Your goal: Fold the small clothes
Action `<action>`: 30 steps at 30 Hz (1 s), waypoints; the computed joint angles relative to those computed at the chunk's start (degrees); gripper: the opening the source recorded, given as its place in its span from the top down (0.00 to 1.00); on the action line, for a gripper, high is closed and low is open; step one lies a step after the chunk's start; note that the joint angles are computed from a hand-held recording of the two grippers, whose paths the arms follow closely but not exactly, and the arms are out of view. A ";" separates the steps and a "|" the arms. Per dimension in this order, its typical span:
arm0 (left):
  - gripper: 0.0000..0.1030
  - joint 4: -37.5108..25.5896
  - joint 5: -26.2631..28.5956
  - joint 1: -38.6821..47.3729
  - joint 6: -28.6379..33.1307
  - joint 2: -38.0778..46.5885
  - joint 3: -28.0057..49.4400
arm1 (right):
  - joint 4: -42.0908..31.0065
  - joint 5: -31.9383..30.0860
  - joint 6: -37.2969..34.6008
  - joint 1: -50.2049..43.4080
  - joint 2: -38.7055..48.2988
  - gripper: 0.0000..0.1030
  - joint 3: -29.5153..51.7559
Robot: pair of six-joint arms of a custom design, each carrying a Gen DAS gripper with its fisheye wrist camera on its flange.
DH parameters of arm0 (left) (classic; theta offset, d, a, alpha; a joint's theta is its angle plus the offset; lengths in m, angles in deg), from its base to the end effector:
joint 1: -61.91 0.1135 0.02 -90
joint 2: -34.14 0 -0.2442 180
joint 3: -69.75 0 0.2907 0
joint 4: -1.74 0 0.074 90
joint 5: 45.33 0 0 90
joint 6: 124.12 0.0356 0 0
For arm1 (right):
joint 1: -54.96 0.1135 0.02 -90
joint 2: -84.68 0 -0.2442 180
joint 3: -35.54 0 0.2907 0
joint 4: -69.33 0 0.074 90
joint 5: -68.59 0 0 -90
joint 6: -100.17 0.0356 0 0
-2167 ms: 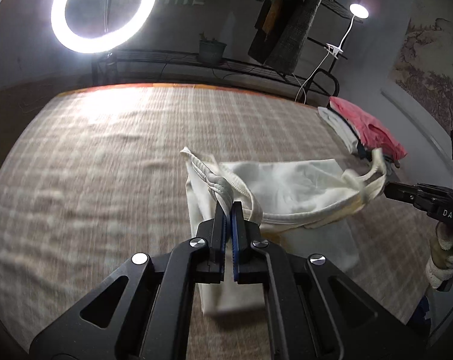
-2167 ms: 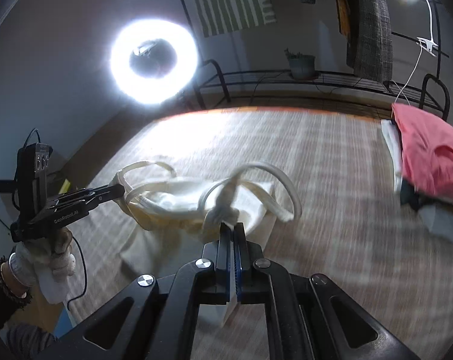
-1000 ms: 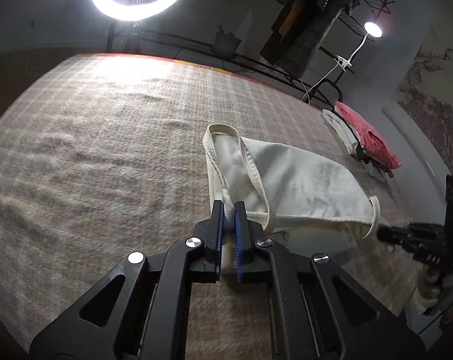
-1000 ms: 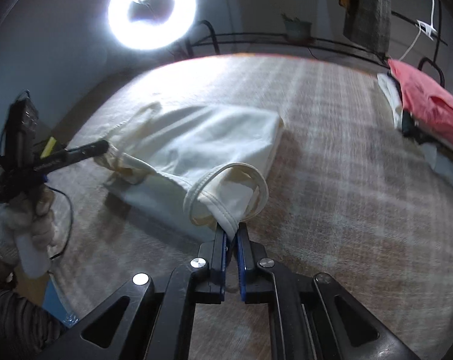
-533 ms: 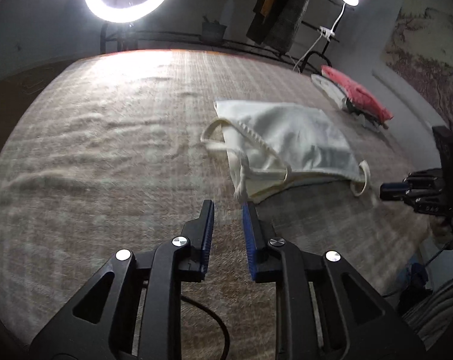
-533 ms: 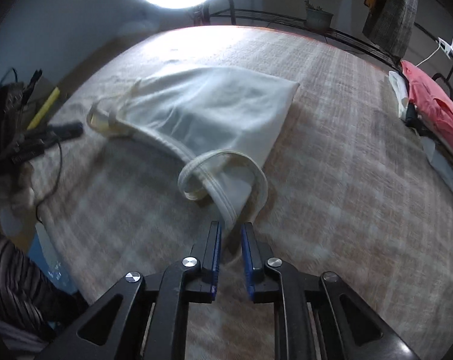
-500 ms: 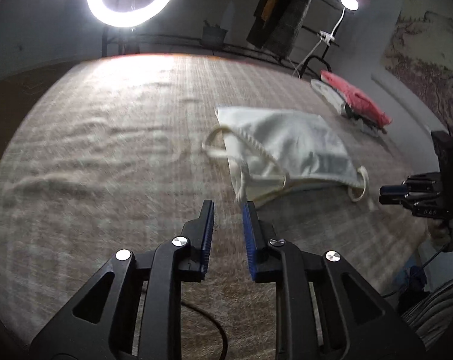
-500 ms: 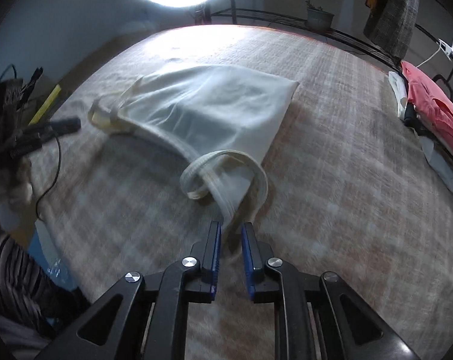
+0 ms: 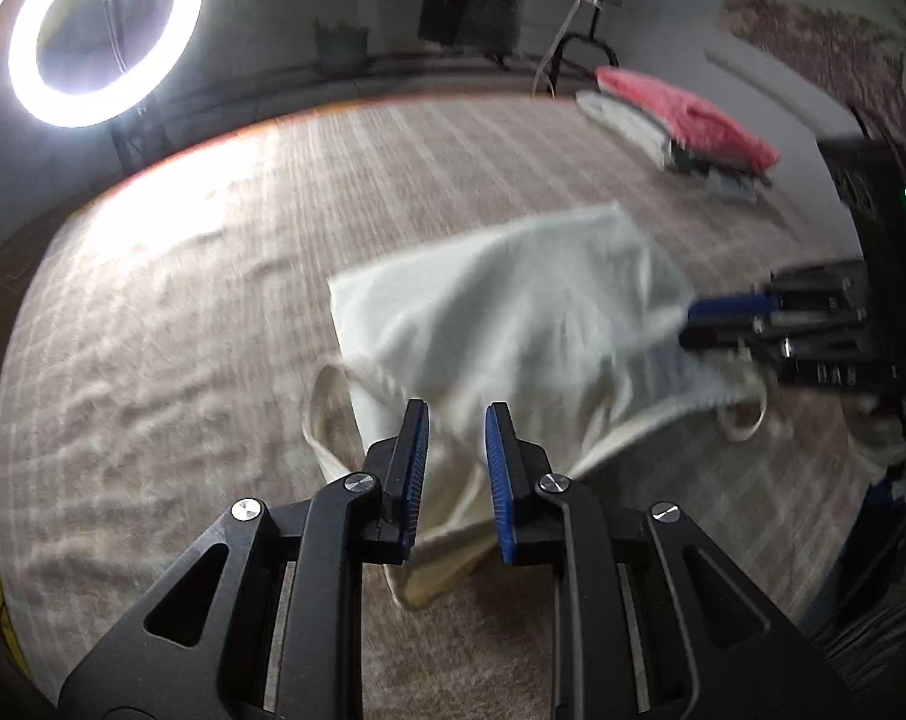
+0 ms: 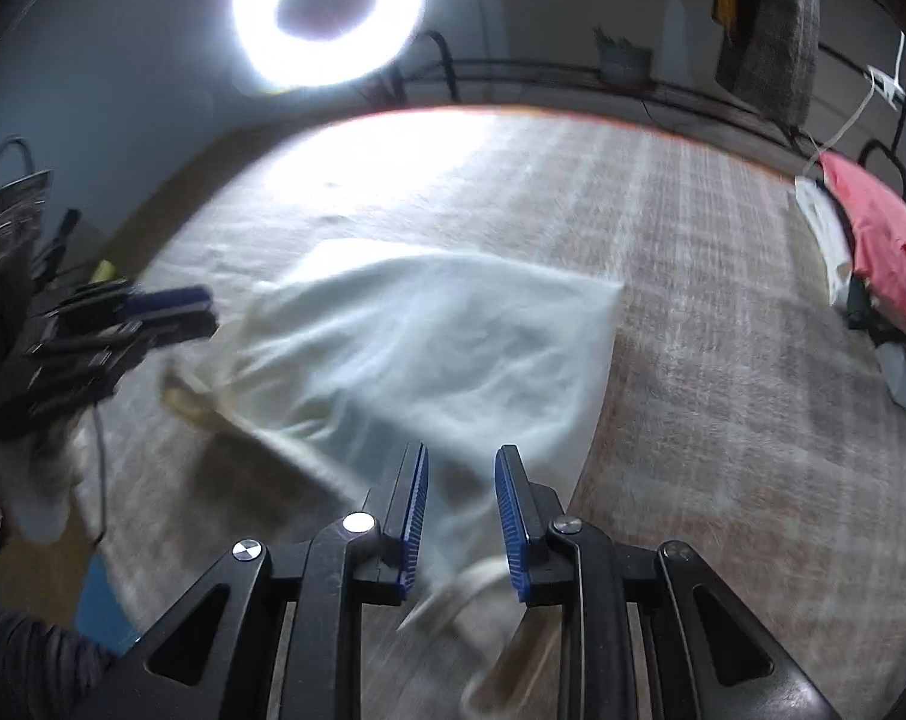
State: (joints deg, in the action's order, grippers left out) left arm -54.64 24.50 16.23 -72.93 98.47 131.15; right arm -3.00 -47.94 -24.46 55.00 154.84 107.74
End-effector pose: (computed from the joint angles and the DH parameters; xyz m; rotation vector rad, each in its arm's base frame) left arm 0.1900 -0.1770 0.2264 0.0281 2.5151 -0.1327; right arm 0.2633 0.0161 0.2539 -0.8910 2.4911 0.4585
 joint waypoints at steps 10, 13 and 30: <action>0.79 -11.94 -9.05 -19.83 -18.46 -7.90 -6.11 | -3.01 0.81 -4.50 -3.13 4.62 0.71 1.32; 0.79 -15.27 -12.63 -20.84 -18.65 -11.14 -3.50 | -7.23 -0.44 -10.33 -5.53 3.91 0.71 2.90; 0.78 9.94 -6.75 5.89 3.46 16.10 5.46 | 8.92 -3.20 9.39 4.11 15.90 0.75 11.50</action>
State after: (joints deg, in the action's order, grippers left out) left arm -44.70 17.75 22.12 -69.47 114.58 136.61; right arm 5.92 -51.14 -15.08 59.11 170.74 119.24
